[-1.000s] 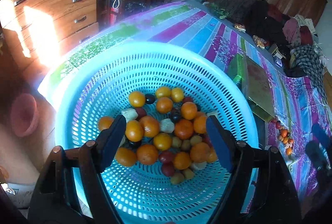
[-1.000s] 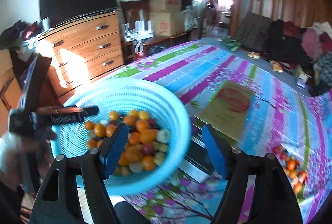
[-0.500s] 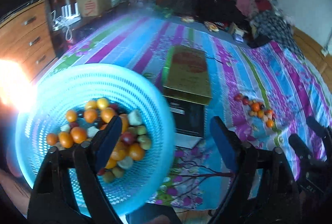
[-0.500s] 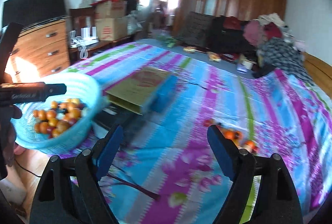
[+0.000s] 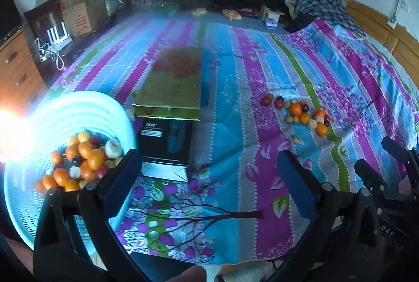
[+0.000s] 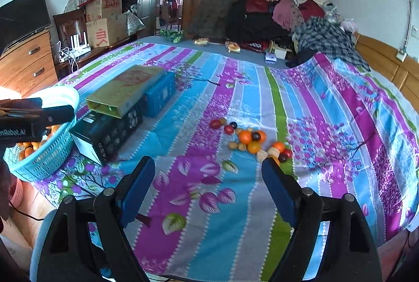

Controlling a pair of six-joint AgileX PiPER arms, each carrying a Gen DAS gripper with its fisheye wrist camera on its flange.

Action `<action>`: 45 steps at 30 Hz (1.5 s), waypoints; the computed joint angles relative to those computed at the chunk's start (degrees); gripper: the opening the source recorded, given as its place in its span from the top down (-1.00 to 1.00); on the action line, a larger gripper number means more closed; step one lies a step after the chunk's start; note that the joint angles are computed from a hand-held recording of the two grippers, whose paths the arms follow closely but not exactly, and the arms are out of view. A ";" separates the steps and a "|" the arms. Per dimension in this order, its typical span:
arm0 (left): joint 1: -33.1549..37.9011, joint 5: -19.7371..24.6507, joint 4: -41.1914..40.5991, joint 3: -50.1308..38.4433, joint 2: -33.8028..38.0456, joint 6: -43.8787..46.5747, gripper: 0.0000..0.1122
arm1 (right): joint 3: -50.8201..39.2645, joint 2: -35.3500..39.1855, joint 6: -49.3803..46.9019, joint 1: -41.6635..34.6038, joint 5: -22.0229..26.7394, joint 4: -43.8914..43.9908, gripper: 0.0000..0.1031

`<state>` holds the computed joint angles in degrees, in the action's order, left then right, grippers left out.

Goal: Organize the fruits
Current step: 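Move both open tools from the basket back to the fruit pile, then grasp a red tomato with the left tool while the right tool grasps an orange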

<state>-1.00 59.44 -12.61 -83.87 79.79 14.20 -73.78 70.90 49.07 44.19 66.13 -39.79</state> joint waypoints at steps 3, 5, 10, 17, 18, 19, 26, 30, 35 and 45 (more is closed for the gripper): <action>-4.75 -1.55 2.47 1.54 0.09 -2.15 -0.84 | 2.88 -1.91 -1.90 -3.79 -2.53 2.93 -0.67; -7.10 -2.95 2.65 2.64 0.28 -2.78 -0.84 | 4.51 -2.66 -2.49 -5.61 -3.80 4.16 -0.67; -9.58 -4.00 -1.59 2.47 3.21 -2.20 -0.84 | 8.82 -4.68 -6.29 -12.20 -8.08 8.79 -0.67; -14.20 -7.55 -1.12 1.04 9.31 -3.63 -0.84 | 15.91 -8.25 -13.59 -23.41 -15.63 15.70 -0.67; -14.96 -7.72 -0.54 0.53 10.41 -3.88 -0.84 | 17.14 -8.62 -14.95 -25.32 -16.76 16.89 -0.67; -15.30 -7.65 -0.31 0.11 11.11 -3.85 -0.84 | 17.87 -8.82 -15.95 -26.54 -17.41 17.80 -0.67; -18.09 -11.04 0.94 -3.08 18.36 -3.11 -0.83 | 27.04 -11.57 -29.86 -37.32 -26.29 27.52 -0.67; -19.20 -10.78 2.33 -9.86 26.62 -4.56 -0.41 | 31.13 -10.87 -41.92 -44.65 -30.11 37.80 -0.63; -19.39 -5.91 1.66 -27.08 41.48 -5.57 -0.17 | 33.76 -10.94 -52.50 -51.50 -32.39 46.77 -0.62; -20.66 8.59 5.75 -65.96 66.00 -9.46 0.01 | 30.60 -2.99 -66.31 -59.74 -34.93 57.24 -0.63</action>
<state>-21.66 68.03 -6.86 -149.84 145.79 4.74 -43.17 67.92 -17.24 -15.55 31.21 17.44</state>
